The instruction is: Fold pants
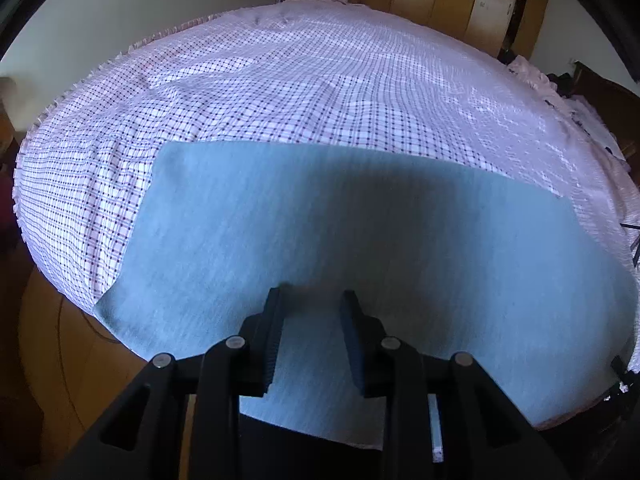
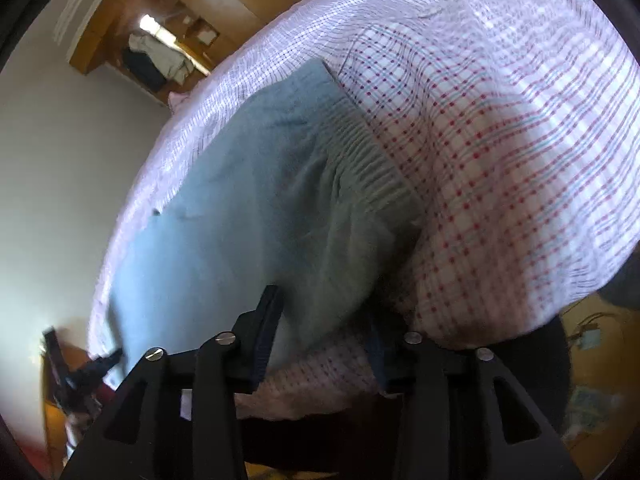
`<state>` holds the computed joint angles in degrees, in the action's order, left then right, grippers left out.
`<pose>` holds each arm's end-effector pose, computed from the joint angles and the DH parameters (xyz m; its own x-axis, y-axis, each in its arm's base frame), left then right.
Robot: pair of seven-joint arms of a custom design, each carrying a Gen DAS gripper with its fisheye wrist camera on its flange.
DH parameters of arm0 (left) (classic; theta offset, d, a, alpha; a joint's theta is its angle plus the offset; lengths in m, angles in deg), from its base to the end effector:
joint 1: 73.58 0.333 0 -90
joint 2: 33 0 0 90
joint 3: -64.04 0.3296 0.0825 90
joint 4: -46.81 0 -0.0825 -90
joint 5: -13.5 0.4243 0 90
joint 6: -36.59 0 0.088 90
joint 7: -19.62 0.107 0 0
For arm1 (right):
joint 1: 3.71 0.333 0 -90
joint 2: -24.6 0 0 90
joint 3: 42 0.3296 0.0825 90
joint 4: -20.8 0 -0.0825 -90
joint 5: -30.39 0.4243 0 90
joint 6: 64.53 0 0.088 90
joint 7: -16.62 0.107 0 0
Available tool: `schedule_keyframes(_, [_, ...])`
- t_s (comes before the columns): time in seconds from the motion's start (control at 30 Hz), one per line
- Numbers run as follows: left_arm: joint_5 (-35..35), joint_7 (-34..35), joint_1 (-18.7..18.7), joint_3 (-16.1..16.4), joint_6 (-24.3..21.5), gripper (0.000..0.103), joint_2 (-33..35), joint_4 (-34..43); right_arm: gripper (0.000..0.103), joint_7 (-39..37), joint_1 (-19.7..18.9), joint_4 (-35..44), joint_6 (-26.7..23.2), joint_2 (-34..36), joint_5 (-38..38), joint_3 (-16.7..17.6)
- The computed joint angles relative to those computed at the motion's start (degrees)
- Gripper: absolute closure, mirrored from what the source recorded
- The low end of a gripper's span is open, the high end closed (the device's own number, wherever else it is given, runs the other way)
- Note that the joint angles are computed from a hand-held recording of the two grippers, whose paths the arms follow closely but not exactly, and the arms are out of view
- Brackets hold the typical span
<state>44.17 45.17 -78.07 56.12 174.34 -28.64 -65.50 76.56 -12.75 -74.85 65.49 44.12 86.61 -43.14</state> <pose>0.6305 -0.1334 0.4717 0.5323 -0.8450 0.0524 -0.7076 -0.4780 -0.5204 0.7168 -0.1057 0.4395 -0.0167 -0.7622 -0.6471 -0.8625 0.3383 -0.3763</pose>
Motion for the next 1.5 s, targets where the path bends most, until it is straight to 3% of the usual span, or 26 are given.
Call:
schedule_keyframes(0.07, [0.25, 0.05, -0.05, -0.03, -0.30, 0.072, 0.30, 0.26, 0.054, 0.05, -2.52, 0.39, -2.53, 1.06, 9.07, 1.45])
schedule_keyframes(0.3, [0.94, -0.25, -0.07, 0.04, -0.55, 0.071, 0.66, 0.45, 0.055, -0.93, -5.33, -0.52, -4.00, 3.24, 23.42, 3.05])
schedule_keyframes(0.37, [1.80, -0.78, -0.31, -0.02, -0.93, 0.071, 0.77, 0.63, 0.062, -0.42, -5.58, -1.18, -4.18, 3.08, 24.57, 2.89])
schedule_keyframes(0.43, [2.71, -1.31, -0.42, 0.01, -0.82, 0.071, 0.75, 0.43, 0.081, -0.91, -5.33, -1.81, -3.18, 2.59, 23.72, 2.31])
schedule_keyframes(0.53, [2.90, -1.14, -0.45, -0.01, -1.02, 0.071, 0.80, 0.50, 0.096, -4.94, -5.04, -4.50, -0.09, 0.08, 24.88, 1.76])
schedule_keyframes(0.7, [2.84, -1.42, -0.39, 0.03, -0.53, 0.071, 0.68, 0.28, 0.102, -8.00, -1.98, -6.75, 6.76, -3.36, 22.54, 0.87])
schedule_keyframes(0.83, [3.09, -1.17, -0.39, 0.00, -0.35, 0.070, 0.53, 0.03, 0.102, -6.89, -0.02, -7.71, 10.44, -3.84, 18.62, 0.26])
schedule_keyframes(0.9, [3.17, -1.15, -0.37, 0.02, -0.19, 0.070, 0.47, -0.11, 0.101, -4.58, -0.09, -6.74, 9.16, -2.23, 16.75, 0.09])
schedule_keyframes(1.17, [2.79, -0.93, -0.61, -0.21, -1.27, 0.068, -0.01, -0.09, 0.091, -4.90, -4.16, -3.42, 0.51, 1.76, 21.63, 1.25])
schedule_keyframes(1.33, [3.12, -1.74, -0.99, -0.50, -3.22, 0.068, -1.21, -0.45, 0.068, -3.18, -6.60, 1.54, -5.00, 5.73, 23.48, 2.49])
schedule_keyframes(1.4, [2.79, -1.37, -1.05, -0.59, -4.38, 0.068, -1.52, -0.51, 0.063, -2.40, -6.97, 2.56, -5.80, 6.14, 23.17, 2.78])
schedule_keyframes(1.5, [2.33, -1.50, -1.06, -0.65, -5.83, 0.068, -2.43, -1.04, 0.064, 0.04, -6.61, 4.45, -4.14, 7.02, 22.17, 3.04])
